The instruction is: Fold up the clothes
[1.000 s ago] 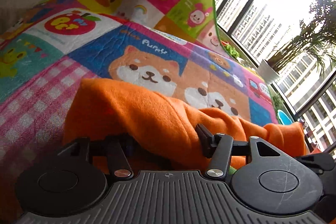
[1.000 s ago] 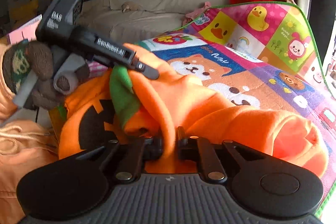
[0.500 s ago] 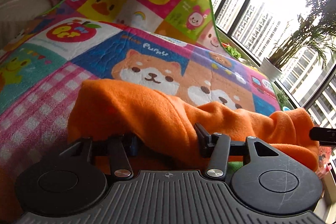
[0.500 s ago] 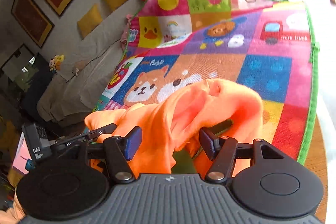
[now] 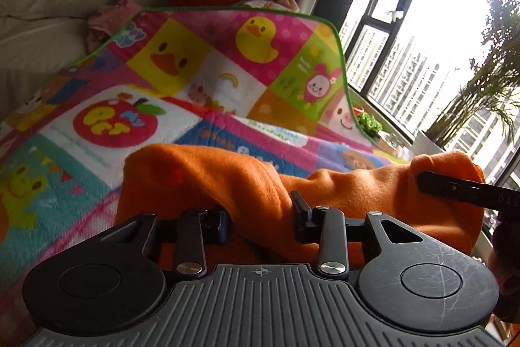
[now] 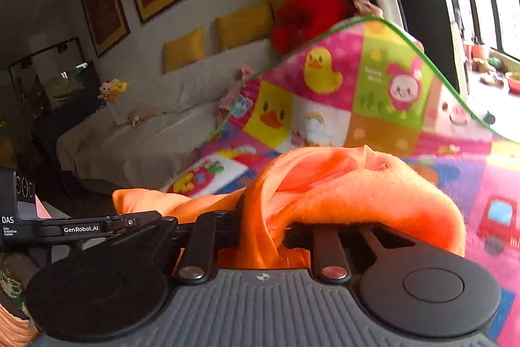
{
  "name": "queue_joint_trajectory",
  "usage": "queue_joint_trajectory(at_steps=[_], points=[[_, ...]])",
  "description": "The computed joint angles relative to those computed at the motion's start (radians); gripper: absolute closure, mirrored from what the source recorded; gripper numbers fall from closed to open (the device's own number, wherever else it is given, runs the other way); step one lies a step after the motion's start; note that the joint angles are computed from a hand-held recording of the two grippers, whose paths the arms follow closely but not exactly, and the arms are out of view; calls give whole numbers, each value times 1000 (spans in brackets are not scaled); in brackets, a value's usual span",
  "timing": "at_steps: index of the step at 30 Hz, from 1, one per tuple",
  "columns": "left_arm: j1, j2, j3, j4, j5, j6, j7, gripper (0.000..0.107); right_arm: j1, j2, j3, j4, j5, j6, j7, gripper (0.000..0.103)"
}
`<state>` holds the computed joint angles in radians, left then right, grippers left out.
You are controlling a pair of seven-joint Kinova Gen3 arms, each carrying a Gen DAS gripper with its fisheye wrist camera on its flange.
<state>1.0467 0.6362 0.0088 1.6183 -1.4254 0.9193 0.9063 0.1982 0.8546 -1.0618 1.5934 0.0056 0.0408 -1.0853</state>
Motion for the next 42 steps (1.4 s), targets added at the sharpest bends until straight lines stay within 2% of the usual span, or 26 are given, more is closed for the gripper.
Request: queue_joint_trajectory(at_steps=[1,3,5,8,10,13,15,17,24,28,33,34,36,38,39,42], points=[[17,-6,-8,5,-19,23,0,68,22,11,-38,4,14,-12,25,84],[39,-13,-5,16,-44,60,2,68,50,13,-60,27,30,-3,26,84],[43,-14,19,30,-46,65,14,68,61,3,-47,44,7,28,24,84],[48,-6,54,60,-29,32,56,68,50,-32,29,101,-38,48,-3,84],[65,-1,66,86,-21,14,105,68,68,-25,43,141,-68,64,-6,84],[92,-9,65,124,-15,-18,160,64,87,-11,55,203,-95,30,2,84],[95,-20,90,134,-13,-12,134,54,92,-10,55,240,-79,-19,0,84],[110,-31,100,130,0,6,83,52,86,-17,61,261,-50,-58,-17,84],[168,-46,100,78,-57,107,-20,32,-29,-84,185,301,37,-193,-74,82],[135,-11,85,16,-69,110,-64,31,-25,-90,192,316,98,-204,-108,81],[85,32,51,-27,-98,69,-73,29,-25,-113,205,331,155,-207,-165,80],[73,41,48,-38,-86,60,-86,29,-22,-122,206,339,165,-211,-178,77],[51,50,48,-47,-43,26,-96,29,-15,-148,210,360,185,-230,-202,62],[42,51,39,-34,-14,-17,-82,28,8,-182,205,397,212,-270,-224,35],[39,51,34,-23,-4,-39,-69,28,40,-195,184,422,235,-303,-236,32],[40,53,15,-2,8,-89,-39,28,128,-215,118,475,315,-381,-281,11]])
